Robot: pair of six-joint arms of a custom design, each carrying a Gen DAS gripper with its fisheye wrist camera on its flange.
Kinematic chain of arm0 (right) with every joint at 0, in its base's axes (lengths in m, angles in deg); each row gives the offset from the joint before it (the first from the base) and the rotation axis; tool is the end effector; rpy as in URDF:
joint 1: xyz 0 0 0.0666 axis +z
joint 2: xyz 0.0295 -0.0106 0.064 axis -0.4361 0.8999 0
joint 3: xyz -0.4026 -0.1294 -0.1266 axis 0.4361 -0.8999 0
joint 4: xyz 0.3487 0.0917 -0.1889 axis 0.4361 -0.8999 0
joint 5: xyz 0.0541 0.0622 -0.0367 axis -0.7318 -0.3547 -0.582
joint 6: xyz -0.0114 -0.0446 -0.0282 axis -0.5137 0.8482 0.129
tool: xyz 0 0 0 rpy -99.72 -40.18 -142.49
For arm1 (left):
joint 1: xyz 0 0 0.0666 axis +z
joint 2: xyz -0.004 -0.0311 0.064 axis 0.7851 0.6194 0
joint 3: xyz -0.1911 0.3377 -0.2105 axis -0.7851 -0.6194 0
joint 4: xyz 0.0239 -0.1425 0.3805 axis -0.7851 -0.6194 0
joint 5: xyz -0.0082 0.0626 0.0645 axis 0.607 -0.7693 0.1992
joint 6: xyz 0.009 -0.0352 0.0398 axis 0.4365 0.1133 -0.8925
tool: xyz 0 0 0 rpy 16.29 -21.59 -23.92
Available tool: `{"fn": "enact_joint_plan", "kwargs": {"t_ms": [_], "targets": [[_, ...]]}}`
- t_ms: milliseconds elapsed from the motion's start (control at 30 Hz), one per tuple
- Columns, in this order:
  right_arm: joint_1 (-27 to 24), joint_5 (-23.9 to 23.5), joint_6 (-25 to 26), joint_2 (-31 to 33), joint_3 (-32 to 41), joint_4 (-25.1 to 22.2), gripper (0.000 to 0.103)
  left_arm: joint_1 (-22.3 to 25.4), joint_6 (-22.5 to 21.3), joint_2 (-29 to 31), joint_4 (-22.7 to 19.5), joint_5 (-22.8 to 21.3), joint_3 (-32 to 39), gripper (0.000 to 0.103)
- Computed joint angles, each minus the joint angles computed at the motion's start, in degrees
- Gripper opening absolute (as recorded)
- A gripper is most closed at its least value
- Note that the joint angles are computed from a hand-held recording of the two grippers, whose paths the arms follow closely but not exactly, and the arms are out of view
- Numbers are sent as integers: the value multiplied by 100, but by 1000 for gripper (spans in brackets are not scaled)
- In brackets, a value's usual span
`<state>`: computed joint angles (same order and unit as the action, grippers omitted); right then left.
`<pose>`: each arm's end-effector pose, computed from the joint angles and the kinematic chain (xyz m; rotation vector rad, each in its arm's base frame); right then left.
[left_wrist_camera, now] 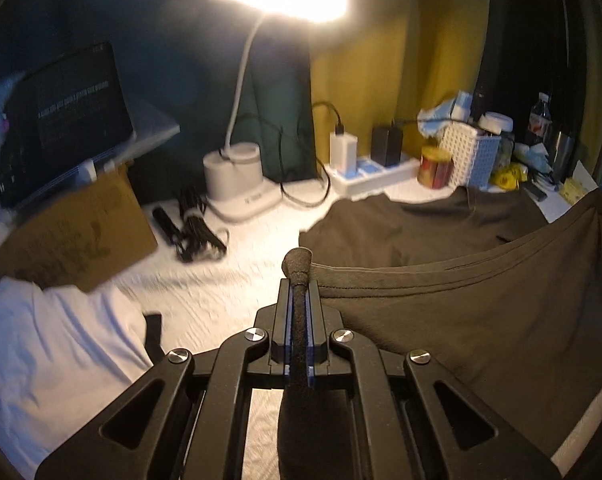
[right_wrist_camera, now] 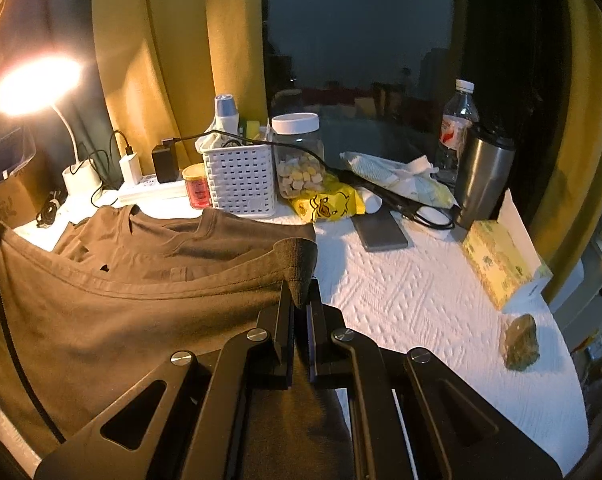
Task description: Fold small clothes
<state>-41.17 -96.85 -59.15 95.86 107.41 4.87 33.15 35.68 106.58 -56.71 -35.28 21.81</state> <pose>0.3963 -0.0988 0.3790 -0.1901 2.1958 -0.0058 0.3844 -0.1226 0.3966 0.1228 2.2504 -0.0252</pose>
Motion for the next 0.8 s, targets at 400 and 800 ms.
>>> {"fn": "enact_joint_plan", "kwargs": {"t_ms": [400, 800], "targets": [[68, 28, 73, 450, 499, 242, 6, 105, -152, 258, 283, -215, 401, 3], [248, 180, 195, 969, 995, 418, 6, 270, -263, 704, 468, -102, 797, 3]]}}
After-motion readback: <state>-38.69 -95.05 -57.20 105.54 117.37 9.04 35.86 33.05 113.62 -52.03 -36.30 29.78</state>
